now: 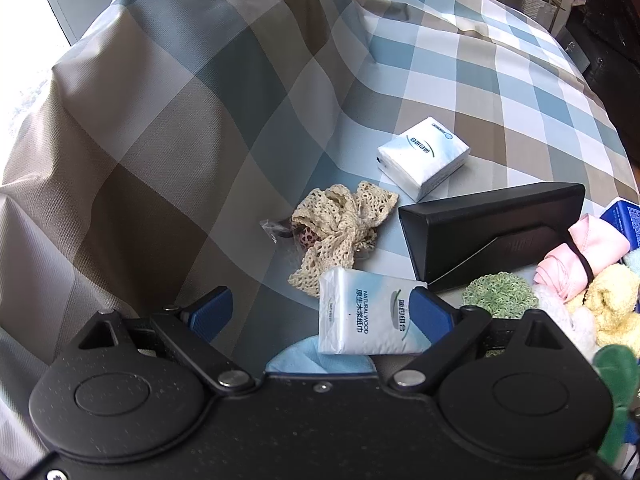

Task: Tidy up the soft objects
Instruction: 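Lift the green plush toy with the right gripper toward the gold tray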

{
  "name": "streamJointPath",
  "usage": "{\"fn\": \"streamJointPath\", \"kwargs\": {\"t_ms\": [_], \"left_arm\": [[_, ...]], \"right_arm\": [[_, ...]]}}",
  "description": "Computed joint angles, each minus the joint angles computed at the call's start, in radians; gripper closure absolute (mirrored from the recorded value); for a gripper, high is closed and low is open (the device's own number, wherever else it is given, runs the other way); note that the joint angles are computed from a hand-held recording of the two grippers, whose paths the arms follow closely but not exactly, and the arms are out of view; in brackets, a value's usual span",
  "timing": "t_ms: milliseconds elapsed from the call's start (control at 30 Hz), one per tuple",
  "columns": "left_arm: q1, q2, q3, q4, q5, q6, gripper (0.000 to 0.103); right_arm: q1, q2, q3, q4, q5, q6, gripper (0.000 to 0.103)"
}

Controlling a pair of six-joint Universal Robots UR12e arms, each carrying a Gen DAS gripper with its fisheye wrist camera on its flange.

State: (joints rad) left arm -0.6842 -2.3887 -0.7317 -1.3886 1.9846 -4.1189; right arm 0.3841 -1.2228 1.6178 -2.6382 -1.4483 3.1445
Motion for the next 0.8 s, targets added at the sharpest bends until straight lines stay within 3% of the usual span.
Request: {"fn": "streamJointPath", "kwargs": {"t_ms": [167,400,600,800], "left_arm": [[-0.007,-0.019,0.030,-0.011,-0.004,0.022,0.011],[-0.021,-0.059,0.093,-0.062,0.027,0.049,0.011],[-0.027,-0.094,0.153,-0.135,0.058,0.047,0.011],[-0.026,-0.109,0.178,-0.141,0.051,0.045,0.011]], "right_arm": [[-0.030,-0.049,0.028,-0.120,-0.057,0.033,0.045],[-0.095,-0.112,0.072,-0.277,-0.237,0.096,0.044],[-0.150,-0.132,0.101,-0.336,-0.368,0.166,0.044],[-0.179,-0.113,0.110,-0.369,-0.474,0.149,0.044]]}}
